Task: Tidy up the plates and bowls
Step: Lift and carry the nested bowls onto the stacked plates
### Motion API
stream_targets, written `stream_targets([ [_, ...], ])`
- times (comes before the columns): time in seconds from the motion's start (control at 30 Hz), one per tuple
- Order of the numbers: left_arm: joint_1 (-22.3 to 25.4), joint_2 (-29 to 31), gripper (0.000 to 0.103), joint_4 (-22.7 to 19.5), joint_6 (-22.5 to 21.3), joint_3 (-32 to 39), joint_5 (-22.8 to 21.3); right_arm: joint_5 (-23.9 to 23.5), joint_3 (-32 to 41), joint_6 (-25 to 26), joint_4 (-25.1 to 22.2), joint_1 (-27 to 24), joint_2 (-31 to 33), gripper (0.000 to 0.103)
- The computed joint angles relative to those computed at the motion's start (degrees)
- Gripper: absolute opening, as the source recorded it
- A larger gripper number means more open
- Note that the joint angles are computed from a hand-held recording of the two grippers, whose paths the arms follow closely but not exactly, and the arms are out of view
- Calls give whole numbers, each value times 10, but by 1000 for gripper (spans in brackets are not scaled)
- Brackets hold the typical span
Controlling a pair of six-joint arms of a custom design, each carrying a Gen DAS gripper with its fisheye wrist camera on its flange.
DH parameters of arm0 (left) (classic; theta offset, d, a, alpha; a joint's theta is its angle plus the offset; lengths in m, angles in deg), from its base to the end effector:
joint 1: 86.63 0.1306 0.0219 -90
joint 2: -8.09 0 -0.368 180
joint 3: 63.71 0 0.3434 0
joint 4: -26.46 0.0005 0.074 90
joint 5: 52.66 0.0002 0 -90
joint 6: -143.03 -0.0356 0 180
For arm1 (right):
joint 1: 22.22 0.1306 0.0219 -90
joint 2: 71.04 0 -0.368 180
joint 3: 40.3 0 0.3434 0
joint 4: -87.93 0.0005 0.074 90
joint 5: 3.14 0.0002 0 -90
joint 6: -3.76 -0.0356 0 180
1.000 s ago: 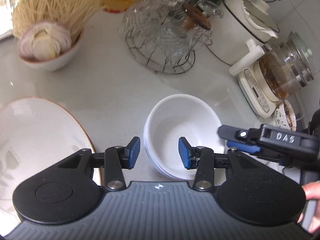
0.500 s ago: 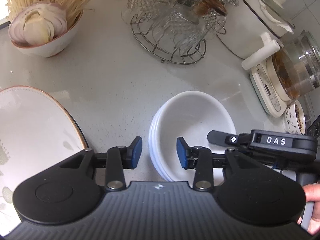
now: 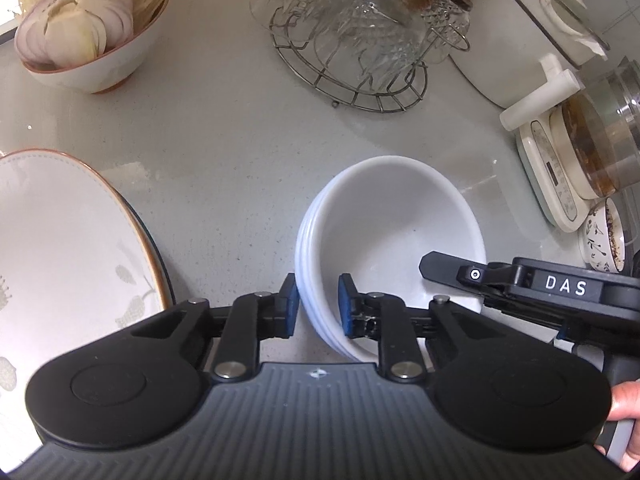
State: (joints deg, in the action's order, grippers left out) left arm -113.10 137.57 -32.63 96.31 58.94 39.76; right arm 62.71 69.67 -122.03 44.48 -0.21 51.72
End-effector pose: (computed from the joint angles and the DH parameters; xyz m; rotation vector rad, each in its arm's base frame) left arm 0.5732 -0.2877 0.2737 -0.3960 2.7665 -0.3892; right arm 0.5648 0.2435 0.2754 0.1491 2.6871 0.8968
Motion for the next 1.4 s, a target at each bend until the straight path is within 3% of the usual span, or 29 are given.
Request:
stream_targets([
  [0.7,-21,-29,22,13,75,-31,-33,-33,-19,74,-29,-13,-19,23],
  [1.07,-25,-71,22,39,53,-51,-37,-12,-51,64,-7,-11,-69,20],
  [1.4,-7,-134,22,66,-6,-100,-18,38,-83,14,24,24,-122,20],
])
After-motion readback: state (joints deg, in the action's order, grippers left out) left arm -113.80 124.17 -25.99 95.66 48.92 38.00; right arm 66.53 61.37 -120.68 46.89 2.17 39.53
